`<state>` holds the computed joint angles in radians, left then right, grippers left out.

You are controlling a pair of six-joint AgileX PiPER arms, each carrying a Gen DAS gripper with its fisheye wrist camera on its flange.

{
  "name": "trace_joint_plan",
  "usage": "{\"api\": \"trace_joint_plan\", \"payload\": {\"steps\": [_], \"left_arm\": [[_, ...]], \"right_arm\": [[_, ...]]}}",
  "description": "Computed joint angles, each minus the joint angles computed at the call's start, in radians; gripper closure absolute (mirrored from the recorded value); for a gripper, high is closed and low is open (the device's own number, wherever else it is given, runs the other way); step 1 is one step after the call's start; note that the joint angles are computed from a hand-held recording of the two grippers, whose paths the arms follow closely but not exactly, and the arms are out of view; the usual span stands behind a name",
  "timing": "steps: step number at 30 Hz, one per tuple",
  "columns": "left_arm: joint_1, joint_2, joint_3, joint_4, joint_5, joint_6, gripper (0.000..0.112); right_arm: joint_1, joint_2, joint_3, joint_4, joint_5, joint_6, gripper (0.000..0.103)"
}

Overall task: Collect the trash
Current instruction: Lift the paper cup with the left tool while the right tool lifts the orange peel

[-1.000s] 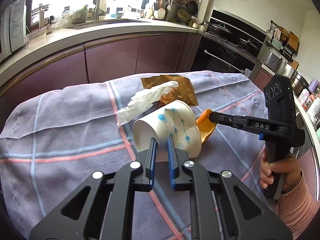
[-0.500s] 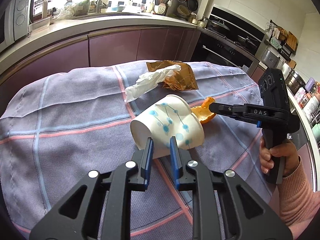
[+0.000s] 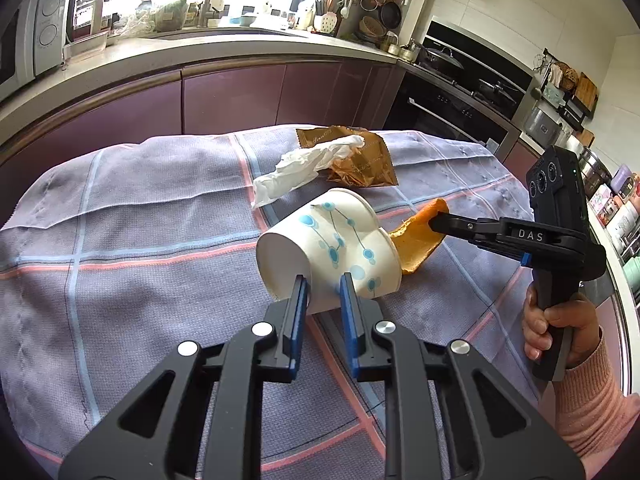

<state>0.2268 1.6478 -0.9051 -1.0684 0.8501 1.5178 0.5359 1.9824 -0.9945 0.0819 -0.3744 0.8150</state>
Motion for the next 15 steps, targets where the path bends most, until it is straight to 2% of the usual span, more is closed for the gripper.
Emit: {"api": "trace_joint_plan", "payload": {"steps": [4, 15], "left_arm": [[0.057, -0.033, 0.019, -0.006, 0.046, 0.032, 0.107], [0.209, -0.052, 0.045, 0.02, 0.127, 0.093, 0.107]], "right_arm": [[0.021, -0.025, 0.018, 0.041, -0.025, -0.041, 0.098], [0.079, -0.03, -0.003, 0.085, -0.045, -0.08, 0.098]]}}
